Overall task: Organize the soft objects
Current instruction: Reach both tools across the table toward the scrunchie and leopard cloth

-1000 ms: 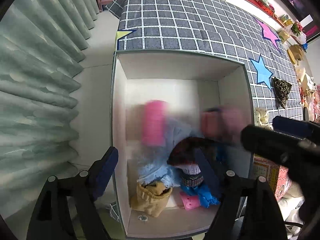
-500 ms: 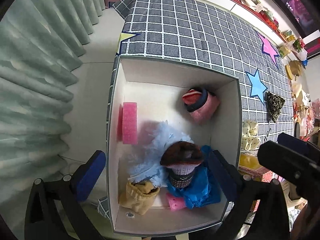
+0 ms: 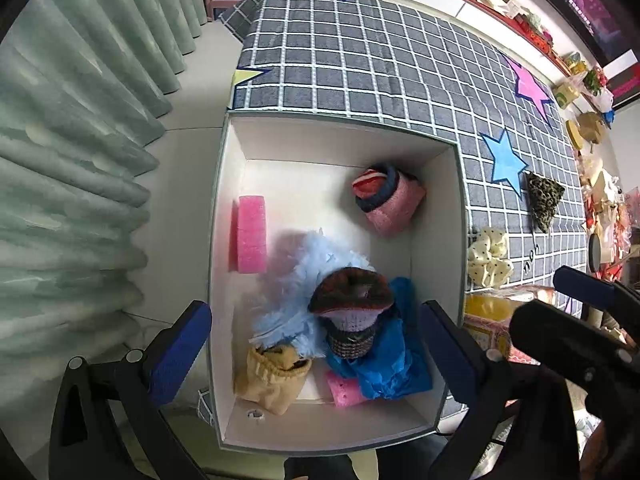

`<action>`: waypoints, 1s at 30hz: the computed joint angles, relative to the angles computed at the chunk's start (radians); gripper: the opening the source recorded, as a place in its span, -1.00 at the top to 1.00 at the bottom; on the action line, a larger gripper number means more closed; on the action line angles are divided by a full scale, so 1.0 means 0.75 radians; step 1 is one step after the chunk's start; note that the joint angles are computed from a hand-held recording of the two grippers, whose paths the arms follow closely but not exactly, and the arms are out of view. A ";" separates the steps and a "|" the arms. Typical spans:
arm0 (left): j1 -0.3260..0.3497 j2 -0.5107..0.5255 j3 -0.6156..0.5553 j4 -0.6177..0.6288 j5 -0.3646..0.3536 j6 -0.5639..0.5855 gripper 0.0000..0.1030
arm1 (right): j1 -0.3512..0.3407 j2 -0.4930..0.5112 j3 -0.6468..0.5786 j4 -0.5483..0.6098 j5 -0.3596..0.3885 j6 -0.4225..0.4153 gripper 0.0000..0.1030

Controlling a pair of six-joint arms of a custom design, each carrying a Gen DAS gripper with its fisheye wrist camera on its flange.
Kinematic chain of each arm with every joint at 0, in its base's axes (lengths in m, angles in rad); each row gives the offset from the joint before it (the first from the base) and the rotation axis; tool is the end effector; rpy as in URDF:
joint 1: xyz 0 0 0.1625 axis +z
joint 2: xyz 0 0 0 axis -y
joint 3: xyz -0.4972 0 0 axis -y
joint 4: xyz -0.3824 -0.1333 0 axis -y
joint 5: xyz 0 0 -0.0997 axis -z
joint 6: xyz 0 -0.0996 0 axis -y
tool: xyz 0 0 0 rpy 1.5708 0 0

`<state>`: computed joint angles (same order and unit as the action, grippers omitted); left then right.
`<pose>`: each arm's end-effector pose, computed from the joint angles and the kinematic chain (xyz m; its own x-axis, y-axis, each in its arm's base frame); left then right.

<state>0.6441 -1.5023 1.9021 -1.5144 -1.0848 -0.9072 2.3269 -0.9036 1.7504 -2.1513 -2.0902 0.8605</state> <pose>-0.2414 -0.4062 0.3867 -0.7912 0.0869 -0.6053 0.1535 0.9864 -0.0590 0.4963 -0.4040 0.1569 -0.8552 0.0818 0.5118 -0.0207 0.9813 -0.1915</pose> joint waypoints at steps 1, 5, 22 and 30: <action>-0.002 0.002 -0.001 -0.004 -0.008 0.005 -0.99 | 0.002 -0.006 0.003 0.004 -0.004 0.004 -1.00; -0.028 0.035 -0.013 -0.009 -0.016 0.032 -0.99 | 0.006 -0.051 0.040 0.005 -0.023 0.052 -1.00; -0.135 0.286 -0.100 -0.134 -0.113 0.289 -0.99 | -0.008 -0.423 0.291 0.062 -0.163 0.380 -1.00; -0.130 0.460 -0.191 -0.146 -0.191 0.387 -0.99 | -0.094 -0.656 0.483 0.089 -0.148 0.576 -1.00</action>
